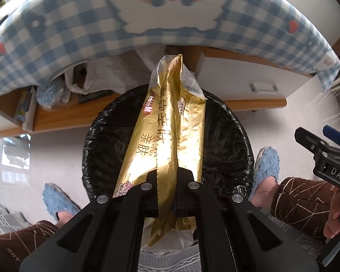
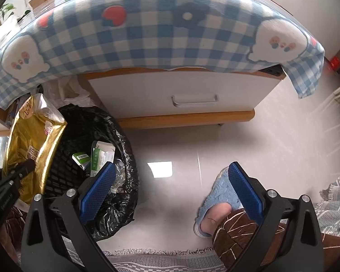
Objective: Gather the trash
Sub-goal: 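Open the left tool to drop the gold bag into the bin, then raise both tools from the bin back over the table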
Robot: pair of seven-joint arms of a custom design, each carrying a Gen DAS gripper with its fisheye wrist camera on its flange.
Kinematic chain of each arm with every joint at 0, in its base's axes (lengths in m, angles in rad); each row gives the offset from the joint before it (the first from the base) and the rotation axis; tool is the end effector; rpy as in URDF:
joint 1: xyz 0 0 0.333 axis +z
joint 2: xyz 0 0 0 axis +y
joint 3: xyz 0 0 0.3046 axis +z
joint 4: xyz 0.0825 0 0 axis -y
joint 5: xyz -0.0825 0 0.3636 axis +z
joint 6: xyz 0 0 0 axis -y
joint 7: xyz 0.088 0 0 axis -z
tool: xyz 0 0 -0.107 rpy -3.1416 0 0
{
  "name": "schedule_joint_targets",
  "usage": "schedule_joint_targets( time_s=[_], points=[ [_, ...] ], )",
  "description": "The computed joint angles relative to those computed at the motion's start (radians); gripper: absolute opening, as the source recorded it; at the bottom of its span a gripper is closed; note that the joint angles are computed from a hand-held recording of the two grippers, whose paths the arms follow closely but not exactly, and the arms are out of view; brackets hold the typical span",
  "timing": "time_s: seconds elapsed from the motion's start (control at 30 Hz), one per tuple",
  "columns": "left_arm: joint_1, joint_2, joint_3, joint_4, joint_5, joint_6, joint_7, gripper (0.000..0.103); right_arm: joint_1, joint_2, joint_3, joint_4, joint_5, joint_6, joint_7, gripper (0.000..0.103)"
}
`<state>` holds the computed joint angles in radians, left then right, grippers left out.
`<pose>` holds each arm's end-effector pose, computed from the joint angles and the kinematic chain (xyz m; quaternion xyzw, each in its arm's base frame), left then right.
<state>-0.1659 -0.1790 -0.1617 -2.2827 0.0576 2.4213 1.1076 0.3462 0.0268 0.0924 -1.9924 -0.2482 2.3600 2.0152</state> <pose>0.4721 -0.1626 0.4584 -0.7307 0.6635 -0.1310 0.0933 0.5202 0.2401 0.4810 -0.7403 0.6431 -0.1506 0.1250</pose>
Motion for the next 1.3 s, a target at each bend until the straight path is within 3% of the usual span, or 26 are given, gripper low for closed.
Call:
schedule_joint_targets(
  time_s=[0.2, 0.33, 0.37, 0.57, 0.77, 0.93, 1.3],
  points=[
    [-0.003, 0.008, -0.014, 0.015, 0.036, 0.005, -0.012, 0.009, 0.001, -0.001, 0.001, -0.002, -0.007, -0.002, 0.0, 0.095],
    [-0.004, 0.0, -0.013, 0.016, 0.047, 0.012, -0.024, 0.036, 0.002, -0.005, 0.001, -0.002, -0.006, 0.002, 0.001, 0.095],
    [-0.002, -0.007, -0.012, 0.0, 0.05, 0.051, -0.04, 0.044, 0.001, -0.007, 0.001, -0.003, -0.006, 0.005, 0.001, 0.095],
    [0.002, -0.034, -0.013, 0.005, 0.077, 0.05, -0.076, 0.071, 0.002, -0.017, 0.006, 0.007, -0.017, 0.015, 0.007, 0.095],
    [0.015, -0.079, -0.018, 0.013, 0.137, 0.054, -0.132, 0.091, 0.004, -0.027, 0.011, 0.035, -0.024, 0.025, 0.002, 0.095],
    [0.025, -0.115, -0.007, 0.033, 0.166, 0.064, -0.124, 0.097, -0.001, -0.039, 0.011, 0.073, -0.003, 0.026, -0.001, 0.095],
    [0.053, -0.12, 0.01, 0.152, 0.164, -0.039, -0.107, 0.097, -0.015, -0.043, 0.016, 0.191, -0.036, 0.018, -0.014, 0.095]
  ],
)
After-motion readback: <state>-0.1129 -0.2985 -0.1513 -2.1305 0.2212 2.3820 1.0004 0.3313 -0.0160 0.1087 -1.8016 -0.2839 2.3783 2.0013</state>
